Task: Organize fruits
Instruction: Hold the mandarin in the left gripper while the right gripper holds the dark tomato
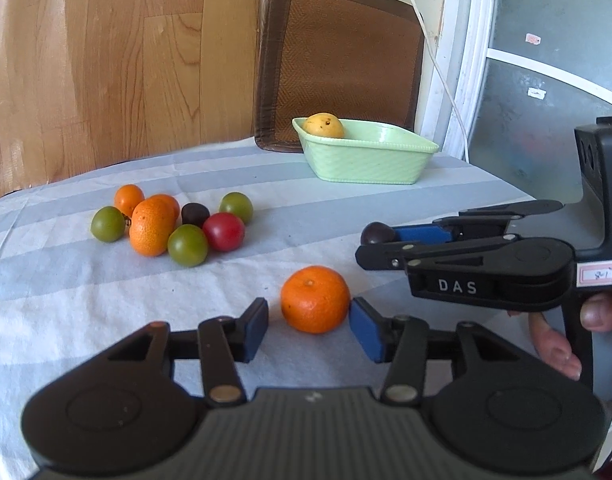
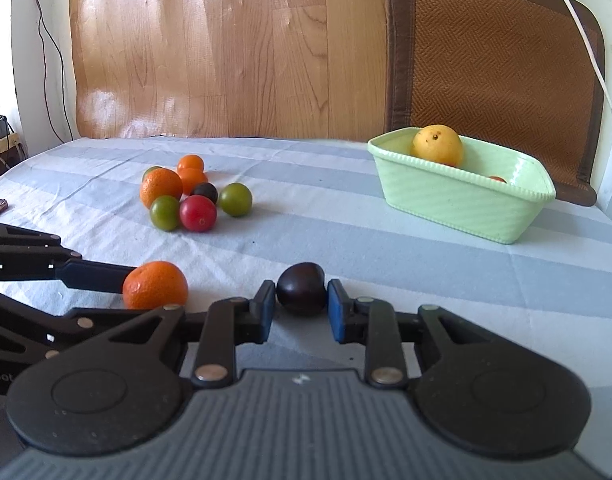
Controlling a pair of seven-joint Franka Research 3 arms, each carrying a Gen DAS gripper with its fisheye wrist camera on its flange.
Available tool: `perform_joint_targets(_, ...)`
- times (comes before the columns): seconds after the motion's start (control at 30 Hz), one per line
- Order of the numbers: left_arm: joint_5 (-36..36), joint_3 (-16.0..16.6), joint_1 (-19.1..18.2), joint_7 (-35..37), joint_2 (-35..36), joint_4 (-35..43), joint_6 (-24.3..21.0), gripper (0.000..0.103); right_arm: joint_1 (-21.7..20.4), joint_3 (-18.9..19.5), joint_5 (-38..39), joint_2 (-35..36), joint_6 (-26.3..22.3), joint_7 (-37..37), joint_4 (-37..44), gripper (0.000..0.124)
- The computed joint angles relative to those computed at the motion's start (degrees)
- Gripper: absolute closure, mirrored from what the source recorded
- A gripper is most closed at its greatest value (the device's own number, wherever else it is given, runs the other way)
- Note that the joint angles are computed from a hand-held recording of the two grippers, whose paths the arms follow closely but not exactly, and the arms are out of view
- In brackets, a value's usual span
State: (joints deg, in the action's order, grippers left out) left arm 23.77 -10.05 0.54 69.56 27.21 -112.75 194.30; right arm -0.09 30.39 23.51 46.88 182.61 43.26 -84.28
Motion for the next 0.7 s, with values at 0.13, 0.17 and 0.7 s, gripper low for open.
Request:
perform_joint_targets(0.13, -0.8, 1.5, -1.4, 0.0, -0.1, -0.2, 0.7, 0.054, -0.1, 0.1, -0.2, 0.1, 0.0, -0.1, 0.0, 0.092)
perform_joint_targets(0.17, -0.8, 1.6, -1.5, 0.1, -0.2, -0.3, 0.8, 0.054, -0.1, 0.1, -0.2, 0.1, 0.0, -0.1, 0.0, 0.092)
perform_joint_targets(0.7, -0.5, 1.1, -1.3, 0.8, 0.0, 0.3, -0.4, 0.051, -0.2, 0.2, -0.3, 0.1, 0.0, 0.1, 0.0, 0.092)
